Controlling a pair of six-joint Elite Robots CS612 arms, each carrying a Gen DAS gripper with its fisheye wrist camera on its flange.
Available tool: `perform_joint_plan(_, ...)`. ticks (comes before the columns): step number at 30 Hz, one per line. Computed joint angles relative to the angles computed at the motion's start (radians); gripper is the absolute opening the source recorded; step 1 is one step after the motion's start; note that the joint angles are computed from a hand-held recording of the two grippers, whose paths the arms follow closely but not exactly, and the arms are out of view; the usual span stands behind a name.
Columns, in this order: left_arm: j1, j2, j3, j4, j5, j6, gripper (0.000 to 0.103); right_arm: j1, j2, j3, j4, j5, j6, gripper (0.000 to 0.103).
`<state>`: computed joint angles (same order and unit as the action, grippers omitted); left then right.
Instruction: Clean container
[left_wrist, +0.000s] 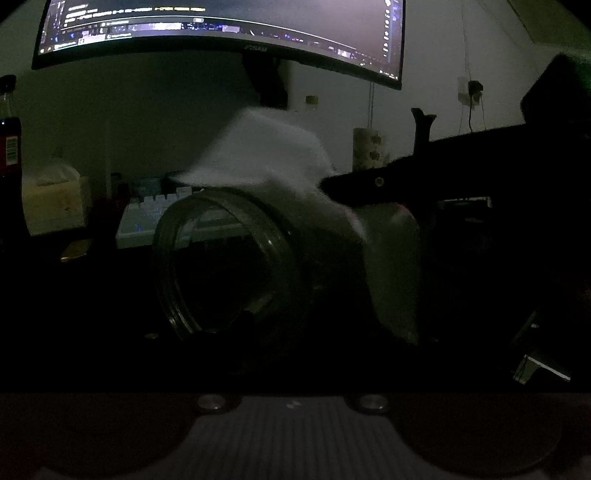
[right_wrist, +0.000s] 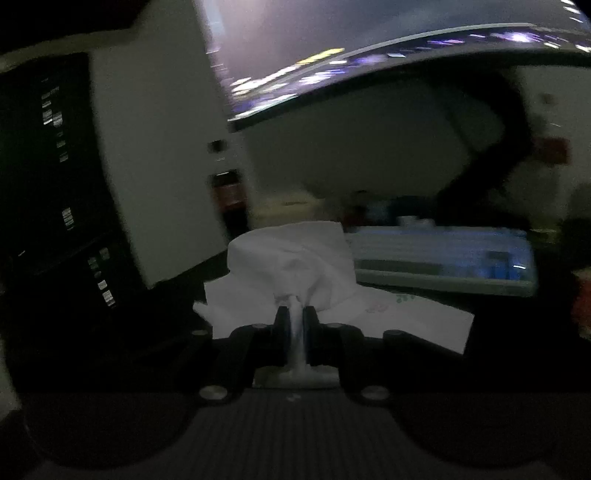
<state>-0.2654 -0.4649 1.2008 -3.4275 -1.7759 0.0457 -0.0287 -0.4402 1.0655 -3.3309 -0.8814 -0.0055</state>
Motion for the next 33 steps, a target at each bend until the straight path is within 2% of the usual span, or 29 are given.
perform_joint_plan(2, 0.000, 0.001, -0.002, 0.002, 0.002, -0.002, 0.042, 0.000, 0.002, -0.005, -0.007, -0.072, 0.027, 0.010)
perform_joint_plan(4, -0.002, 0.002, -0.004, 0.001, 0.006, 0.002, 0.042, -0.002, 0.007, -0.014, -0.004, -0.084, 0.048, 0.010)
perform_joint_plan(7, -0.002, 0.005, -0.006, -0.004, 0.007, 0.005, 0.042, 0.002, 0.006, -0.001, -0.032, -0.040, 0.027, 0.010)
perform_joint_plan(10, -0.001, 0.006, -0.006, -0.006, 0.003, 0.004, 0.042, 0.002, 0.016, 0.001, -0.069, 0.068, 0.041, 0.010)
perform_joint_plan(11, -0.001, 0.005, -0.004, -0.008, 0.001, 0.006, 0.043, 0.004, 0.019, 0.002, -0.090, 0.081, 0.049, 0.010)
perform_joint_plan(16, -0.003, 0.002, 0.002, -0.014, 0.001, 0.016, 0.043, 0.011, 0.041, 0.007, -0.221, 0.025, 0.081, 0.010)
perform_joint_plan(21, -0.004, 0.004, -0.001, -0.016, 0.002, -0.002, 0.043, 0.001, 0.051, -0.001, -0.236, -0.061, 0.109, 0.010)
perform_joint_plan(24, -0.007, 0.004, 0.001, -0.021, 0.013, 0.008, 0.043, -0.005, 0.058, -0.009, -0.237, -0.015, 0.148, 0.010)
perform_joint_plan(28, -0.008, 0.003, 0.003, -0.023, 0.014, 0.011, 0.043, -0.012, 0.064, -0.018, -0.211, 0.153, 0.123, 0.010)
perform_joint_plan(29, -0.006, 0.004, 0.002, -0.024, 0.010, 0.006, 0.043, -0.013, 0.064, -0.018, -0.208, 0.171, 0.115, 0.010)
perform_joint_plan(31, -0.005, 0.005, 0.003, -0.029, 0.007, 0.002, 0.043, -0.011, 0.062, -0.015, -0.217, 0.150, 0.112, 0.010)
perform_joint_plan(33, -0.005, 0.004, 0.004, -0.031, 0.007, 0.004, 0.043, -0.010, 0.064, -0.019, -0.231, 0.076, 0.156, 0.010)
